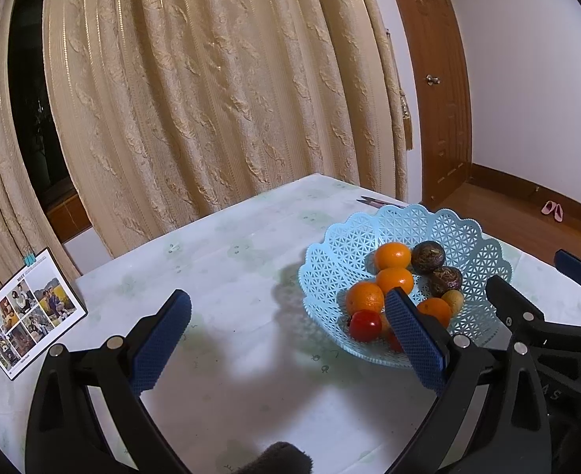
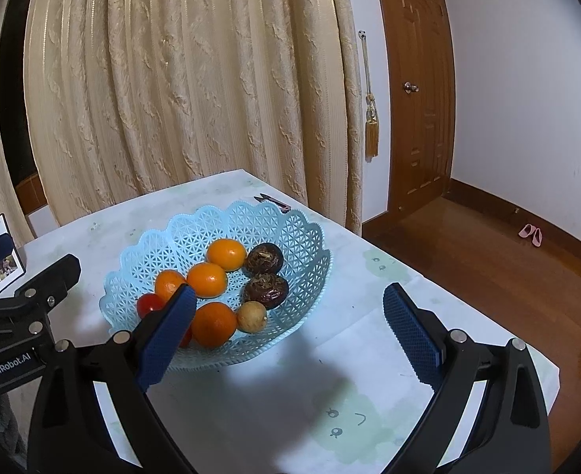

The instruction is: Organize fruits

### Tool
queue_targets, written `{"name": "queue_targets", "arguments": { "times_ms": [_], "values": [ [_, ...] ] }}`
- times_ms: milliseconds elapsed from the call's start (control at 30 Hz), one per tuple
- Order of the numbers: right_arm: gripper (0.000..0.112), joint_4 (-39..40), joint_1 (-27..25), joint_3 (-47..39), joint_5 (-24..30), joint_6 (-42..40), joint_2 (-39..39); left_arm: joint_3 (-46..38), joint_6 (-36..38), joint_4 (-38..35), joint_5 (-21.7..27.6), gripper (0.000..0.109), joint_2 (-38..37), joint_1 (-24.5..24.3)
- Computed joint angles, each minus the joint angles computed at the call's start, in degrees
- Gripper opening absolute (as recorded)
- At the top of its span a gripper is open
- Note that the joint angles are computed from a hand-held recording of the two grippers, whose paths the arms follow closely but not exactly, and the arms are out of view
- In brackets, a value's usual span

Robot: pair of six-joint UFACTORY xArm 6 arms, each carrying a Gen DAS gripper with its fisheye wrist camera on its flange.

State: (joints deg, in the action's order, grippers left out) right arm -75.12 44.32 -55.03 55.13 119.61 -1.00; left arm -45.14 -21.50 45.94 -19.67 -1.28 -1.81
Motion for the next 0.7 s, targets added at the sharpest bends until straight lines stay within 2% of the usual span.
{"name": "queue_targets", "arguments": {
  "times_ms": [700],
  "values": [
    [0.097, 0.5, 0.0, 0.1, 0.0, -1.2, 0.1, 0.5, 1.8, -1.4, 0.2, 0.098, -0.2, -0.2]
  ]
}}
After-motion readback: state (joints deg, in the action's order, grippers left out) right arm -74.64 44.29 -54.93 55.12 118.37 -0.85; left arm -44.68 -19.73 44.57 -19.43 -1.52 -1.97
